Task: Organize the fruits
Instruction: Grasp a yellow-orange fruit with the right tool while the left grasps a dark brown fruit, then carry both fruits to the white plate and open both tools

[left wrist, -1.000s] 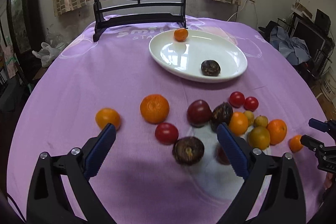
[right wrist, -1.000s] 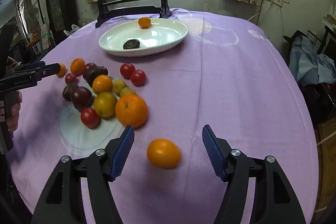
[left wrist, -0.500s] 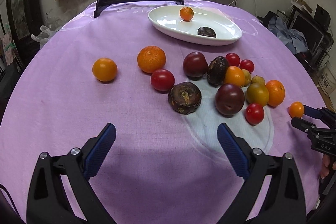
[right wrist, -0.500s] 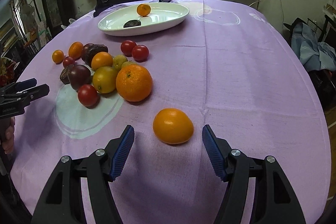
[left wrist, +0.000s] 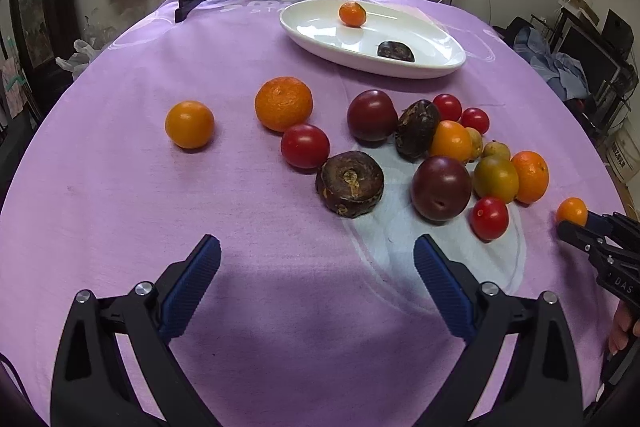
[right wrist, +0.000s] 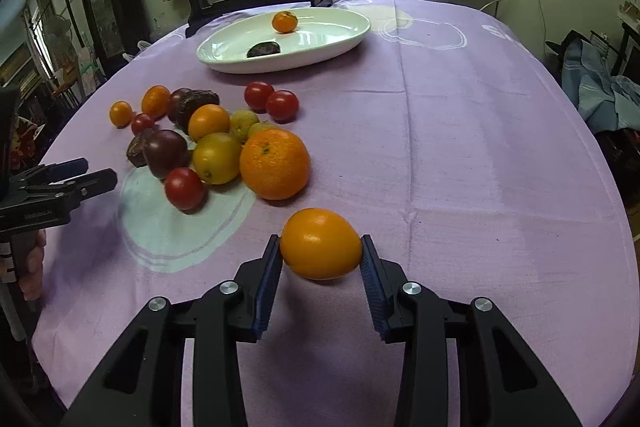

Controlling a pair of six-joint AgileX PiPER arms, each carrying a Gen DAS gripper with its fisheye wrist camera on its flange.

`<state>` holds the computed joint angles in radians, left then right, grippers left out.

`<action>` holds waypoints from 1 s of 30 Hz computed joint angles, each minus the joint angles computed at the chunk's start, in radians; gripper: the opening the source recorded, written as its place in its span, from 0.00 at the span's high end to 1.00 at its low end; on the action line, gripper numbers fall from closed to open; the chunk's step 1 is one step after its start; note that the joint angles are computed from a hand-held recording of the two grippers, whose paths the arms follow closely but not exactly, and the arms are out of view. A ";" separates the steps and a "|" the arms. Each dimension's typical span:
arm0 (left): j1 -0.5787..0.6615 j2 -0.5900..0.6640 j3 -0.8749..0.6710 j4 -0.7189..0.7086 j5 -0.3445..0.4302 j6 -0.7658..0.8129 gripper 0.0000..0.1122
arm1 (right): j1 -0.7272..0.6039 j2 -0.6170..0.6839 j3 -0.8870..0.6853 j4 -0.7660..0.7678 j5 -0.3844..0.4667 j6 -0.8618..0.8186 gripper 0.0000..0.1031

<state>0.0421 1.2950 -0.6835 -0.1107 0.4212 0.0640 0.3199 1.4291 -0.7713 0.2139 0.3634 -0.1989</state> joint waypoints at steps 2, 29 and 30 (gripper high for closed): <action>-0.009 0.015 -0.009 0.021 -0.001 -0.029 0.15 | 0.018 -0.016 0.009 0.057 0.002 -0.060 0.62; -0.030 0.082 -0.160 -0.059 0.083 0.066 0.63 | 0.031 -0.090 0.006 0.243 0.027 -0.265 0.62; -0.019 0.064 -0.172 -0.086 0.101 0.096 0.63 | 0.033 -0.094 -0.007 0.227 0.025 -0.248 0.62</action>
<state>0.0226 1.3593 -0.8556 -0.1968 0.5218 0.1600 0.3528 1.3353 -0.7783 0.4411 0.3883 -0.4473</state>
